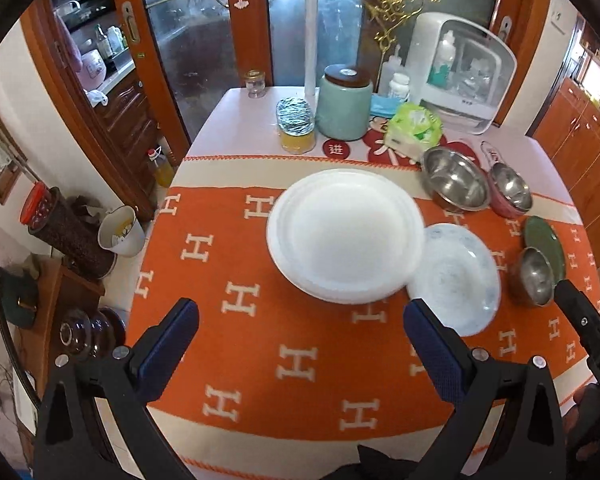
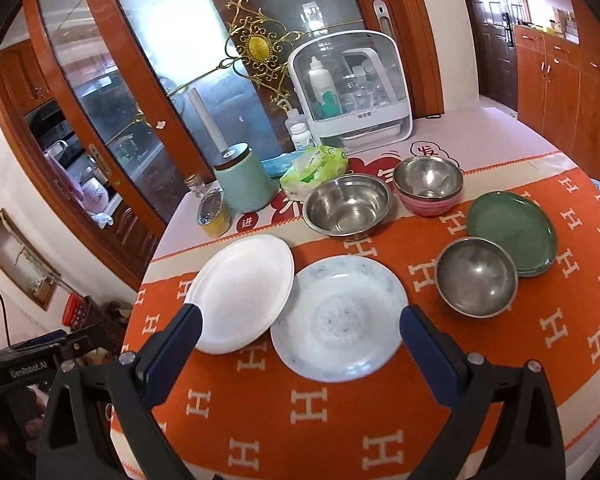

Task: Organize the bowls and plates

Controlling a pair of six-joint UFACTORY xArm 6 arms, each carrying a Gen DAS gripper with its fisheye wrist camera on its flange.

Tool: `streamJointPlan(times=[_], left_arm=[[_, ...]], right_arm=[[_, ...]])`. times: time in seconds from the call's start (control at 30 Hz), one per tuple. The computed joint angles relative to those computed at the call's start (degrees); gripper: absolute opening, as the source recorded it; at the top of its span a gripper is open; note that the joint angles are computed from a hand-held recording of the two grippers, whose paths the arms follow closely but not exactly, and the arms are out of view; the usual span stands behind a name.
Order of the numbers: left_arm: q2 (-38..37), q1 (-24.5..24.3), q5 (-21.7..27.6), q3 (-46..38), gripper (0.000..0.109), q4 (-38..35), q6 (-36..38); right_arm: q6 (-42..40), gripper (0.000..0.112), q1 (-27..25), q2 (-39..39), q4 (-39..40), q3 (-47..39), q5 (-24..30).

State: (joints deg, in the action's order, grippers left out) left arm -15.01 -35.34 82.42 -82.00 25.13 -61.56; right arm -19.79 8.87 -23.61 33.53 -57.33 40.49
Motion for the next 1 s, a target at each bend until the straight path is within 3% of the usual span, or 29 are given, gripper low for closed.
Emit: streamJointPlan(times=[0.33,0.6,0.77,1.0], left_arm=[[-2.1,14.4,-14.8,9.2,0.102,-10.9,14.2],[-0.8,21.6,-25.8,16.0,0.101,-18.4,21.7],[2.4,25.2,-28.1,17.1,0.101,-25.8,26.2],[7.5,26.9,-30.3,17.0,0.101,-30.5,29.4]], right_arm=[[10.0,0.100,5.9,5.9,-7.5,-1.5,-7.3],[11.5,0.100,7.9,10.6,-7.1,-3.7,-7.0],[11.7,0.100,8.3,14.2,-5.8,-5.5,-5.0],[12.8,0.094,9.2,19.0,-6.3,-8.1,-3.6]])
